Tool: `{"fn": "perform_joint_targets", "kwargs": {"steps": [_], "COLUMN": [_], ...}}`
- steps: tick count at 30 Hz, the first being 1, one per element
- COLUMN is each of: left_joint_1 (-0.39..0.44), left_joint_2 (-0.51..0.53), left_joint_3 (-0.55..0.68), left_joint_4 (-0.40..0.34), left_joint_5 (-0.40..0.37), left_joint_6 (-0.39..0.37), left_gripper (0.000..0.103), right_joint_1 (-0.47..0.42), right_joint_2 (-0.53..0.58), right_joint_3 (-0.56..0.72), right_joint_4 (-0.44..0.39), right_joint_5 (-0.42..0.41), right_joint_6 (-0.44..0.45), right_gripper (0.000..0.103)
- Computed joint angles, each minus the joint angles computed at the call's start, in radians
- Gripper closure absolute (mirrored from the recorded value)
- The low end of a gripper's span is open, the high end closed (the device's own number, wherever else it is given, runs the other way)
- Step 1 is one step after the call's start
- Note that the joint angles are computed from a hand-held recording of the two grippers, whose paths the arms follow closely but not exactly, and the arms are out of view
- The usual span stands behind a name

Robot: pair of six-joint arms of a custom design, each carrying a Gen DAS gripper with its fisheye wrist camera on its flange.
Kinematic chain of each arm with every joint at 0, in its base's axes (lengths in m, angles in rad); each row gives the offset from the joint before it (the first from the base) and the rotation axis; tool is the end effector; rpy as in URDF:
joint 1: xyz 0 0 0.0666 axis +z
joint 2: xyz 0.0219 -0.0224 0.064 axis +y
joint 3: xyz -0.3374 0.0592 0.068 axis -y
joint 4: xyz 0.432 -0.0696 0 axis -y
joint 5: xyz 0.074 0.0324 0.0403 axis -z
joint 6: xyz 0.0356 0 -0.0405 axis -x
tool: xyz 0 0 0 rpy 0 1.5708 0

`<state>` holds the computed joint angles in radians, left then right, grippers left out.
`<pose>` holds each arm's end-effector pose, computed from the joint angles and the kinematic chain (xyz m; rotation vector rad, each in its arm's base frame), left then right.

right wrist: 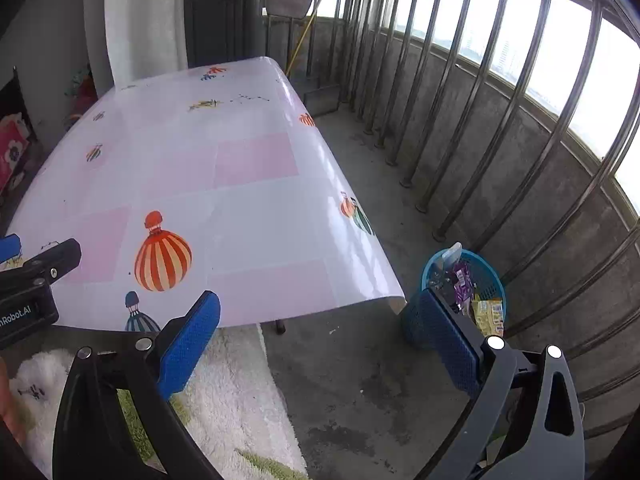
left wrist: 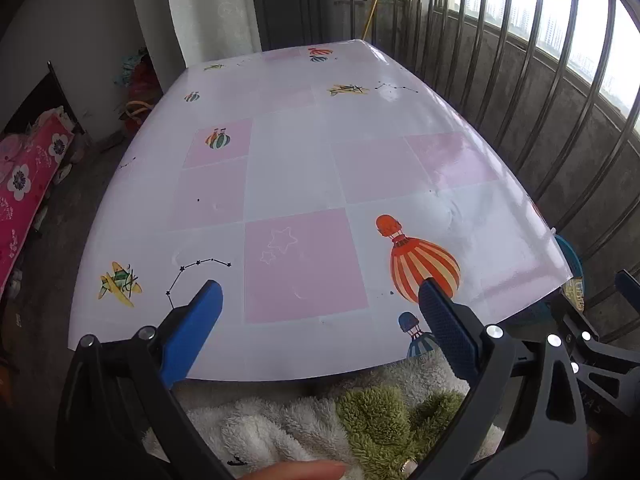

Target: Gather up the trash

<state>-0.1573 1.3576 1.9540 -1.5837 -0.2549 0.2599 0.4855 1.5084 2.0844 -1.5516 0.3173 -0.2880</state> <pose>0.4300 -0.0595 0.6268 -0.2257 2.5080 0.1590 0.4399 0.2191 0.6175 -0.1232 2.4749 -0.0804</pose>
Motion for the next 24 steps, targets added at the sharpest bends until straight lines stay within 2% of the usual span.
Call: {"fn": "perform_joint_targets", "kwargs": {"steps": [8,24], "left_joint_1": [-0.019,-0.027], "left_joint_2": [0.032,0.052], "left_joint_3": [0.032,0.053], "left_joint_4": [-0.024,-0.028], "left_joint_5": [0.001,0.007], "left_joint_6": [-0.018,-0.035], "left_gripper": [0.009,0.009], "right_joint_1": [-0.037,-0.059], "right_joint_2": [-0.015,-0.026], "right_joint_3": [-0.031,-0.054], "right_joint_4": [-0.025,-0.039], "right_joint_5": [0.034,0.03], "right_joint_6": [-0.012,-0.036], "right_gripper": [0.006,0.006]}}
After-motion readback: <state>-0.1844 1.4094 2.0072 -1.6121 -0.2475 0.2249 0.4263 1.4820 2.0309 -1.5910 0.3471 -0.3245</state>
